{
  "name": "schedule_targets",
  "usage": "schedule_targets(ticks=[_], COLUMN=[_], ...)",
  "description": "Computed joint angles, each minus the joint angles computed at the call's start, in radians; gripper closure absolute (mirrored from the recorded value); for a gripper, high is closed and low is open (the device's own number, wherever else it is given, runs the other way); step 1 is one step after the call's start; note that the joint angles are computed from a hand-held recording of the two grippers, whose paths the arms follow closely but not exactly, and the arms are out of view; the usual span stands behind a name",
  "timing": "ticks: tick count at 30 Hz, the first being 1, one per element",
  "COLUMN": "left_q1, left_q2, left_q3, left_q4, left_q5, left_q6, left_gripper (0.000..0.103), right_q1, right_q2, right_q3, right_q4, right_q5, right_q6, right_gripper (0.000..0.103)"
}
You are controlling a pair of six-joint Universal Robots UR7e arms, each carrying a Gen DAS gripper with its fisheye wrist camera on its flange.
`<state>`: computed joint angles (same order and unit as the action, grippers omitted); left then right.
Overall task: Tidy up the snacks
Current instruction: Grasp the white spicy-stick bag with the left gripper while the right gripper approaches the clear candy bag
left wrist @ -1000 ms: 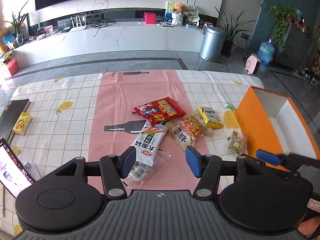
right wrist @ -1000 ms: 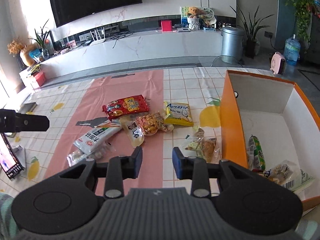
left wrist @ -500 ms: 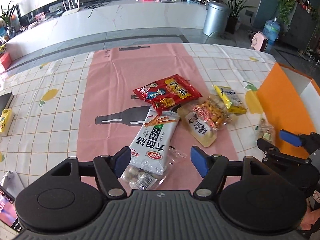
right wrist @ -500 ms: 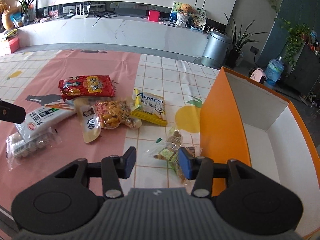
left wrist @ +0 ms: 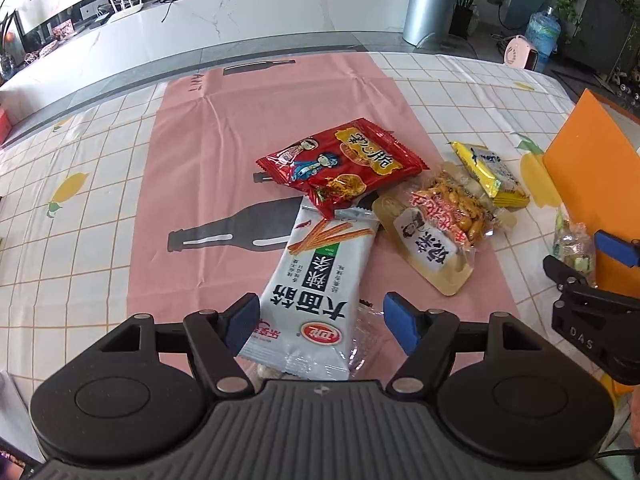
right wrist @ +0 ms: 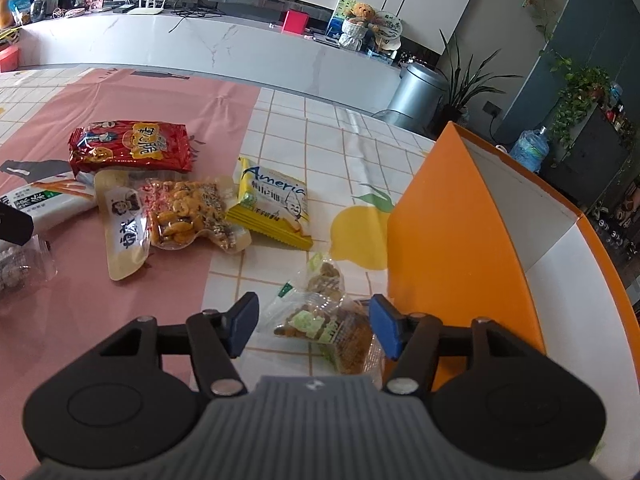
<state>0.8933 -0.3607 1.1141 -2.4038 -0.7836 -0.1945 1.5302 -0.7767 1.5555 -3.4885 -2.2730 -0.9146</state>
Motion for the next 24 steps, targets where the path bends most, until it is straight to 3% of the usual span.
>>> schedule_targets(ticks=[8, 9, 11, 12, 17, 22, 24], left_q1=[0.017, 0.018, 0.021, 0.021, 0.022, 0.023, 0.021], left_q2=[0.005, 0.007, 0.009, 0.010, 0.020, 0.018, 0.014], left_q3=[-0.016, -0.018, -0.023, -0.025, -0.039, -0.027, -0.016], left_q4=[0.033, 0.035, 0.041, 0.043, 0.055, 0.028, 0.008], left_q5=[-0.020, -0.018, -0.023, -0.024, -0.021, -0.029, -0.031], left_q6=[-0.022, -0.024, -0.030, -0.033, -0.027, -0.021, -0.016], left_gripper=[0.019, 0.019, 0.019, 0.019, 0.019, 0.030, 0.033], right_q1=[-0.002, -0.002, 0.004, 0.007, 0.015, 0.007, 0.004], right_q2=[-0.001, -0.006, -0.007, -0.018, -0.043, -0.082, -0.088], right_q3=[0.009, 0.016, 0.032, 0.042, 0.070, 0.096, 0.101], right_q4=[-0.012, -0.004, -0.046, -0.024, 0.050, 0.113, 0.106], right_q5=[0.013, 0.021, 0.047, 0.065, 0.116, 0.171, 0.180], right_q6=[0.006, 0.015, -0.017, -0.013, 0.034, 0.108, 0.122], right_gripper=[0.050, 0.054, 0.073, 0.076, 0.076, 0.073, 0.063])
